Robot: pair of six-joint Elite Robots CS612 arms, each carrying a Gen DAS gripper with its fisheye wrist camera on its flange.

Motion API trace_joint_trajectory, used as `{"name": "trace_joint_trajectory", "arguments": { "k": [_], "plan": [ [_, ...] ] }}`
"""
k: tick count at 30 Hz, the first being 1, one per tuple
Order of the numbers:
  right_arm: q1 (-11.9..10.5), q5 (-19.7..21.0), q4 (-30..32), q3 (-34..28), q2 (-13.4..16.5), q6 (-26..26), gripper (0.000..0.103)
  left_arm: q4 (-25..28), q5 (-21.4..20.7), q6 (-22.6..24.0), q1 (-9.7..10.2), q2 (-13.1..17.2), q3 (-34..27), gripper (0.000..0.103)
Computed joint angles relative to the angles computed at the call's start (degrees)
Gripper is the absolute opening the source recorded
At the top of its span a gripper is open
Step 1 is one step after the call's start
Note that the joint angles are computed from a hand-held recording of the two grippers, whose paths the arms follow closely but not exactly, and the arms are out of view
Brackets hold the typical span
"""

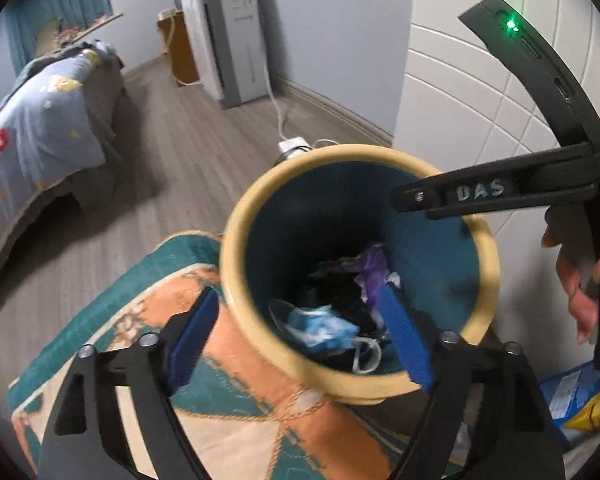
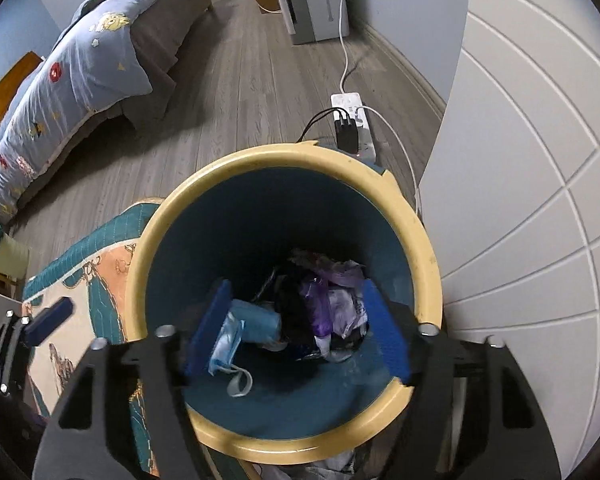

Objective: Collect trash
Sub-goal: 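Move both tools back over the cushion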

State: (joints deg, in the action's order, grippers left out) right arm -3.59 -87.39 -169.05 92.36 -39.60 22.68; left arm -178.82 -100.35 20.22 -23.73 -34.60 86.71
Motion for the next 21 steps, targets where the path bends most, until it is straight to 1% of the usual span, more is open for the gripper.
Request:
{"name": "trace_joint_trajectory", "arguments": {
  "k": [1,3,5,7,10,13,16,18,21],
  "plan": [
    [0.1,-0.5,0.3,0.0,-0.1,-0.5,0.086,-0.4,0.3,-0.7,0.25,-0.1,0.4,0.089],
    [0.5,-1.6,0.4,0.0,-0.4,-1.6,0.094,-0.3,0.8,-3.3,0.86,-0.4,0.8,0.092],
    [0.9,-2.4,0.2,0.2,-0.9,-2.5,0.097,0.3,0.4,-5.5,1.86,-1.2,1.8,0.093],
    [1.4,-3.0,0.4,0.2,-1.4,-3.4,0.097,-0.2,1.2,-6.7,2.88,-2.4,3.4,0.094],
    [2.5,-3.4,-0.4,0.7,-2.6,-5.2,0.097,-1.3,3.1,-6.7,4.45,-4.7,6.1,0.095],
    [4.1,-2.2,-0.7,1.0,-3.7,-6.5,0.097,-3.2,5.4,-6.3,6.24,-7.1,9.1,0.096],
    [5.9,-0.8,-0.1,0.9,-4.6,-6.5,0.097,-3.8,7.2,-6.4,8.0,-8.8,10.9,0.096],
    [7.2,-0.1,-1.0,1.1,-5.3,-6.2,0.097,-4.3,8.5,-7.3,9.15,-10.1,12.7,0.096],
    [9.0,0.9,-2.4,1.5,-5.8,-4.9,0.097,-5.9,8.2,-8.4,10.94,-11.7,15.4,0.096]
  ]
}}
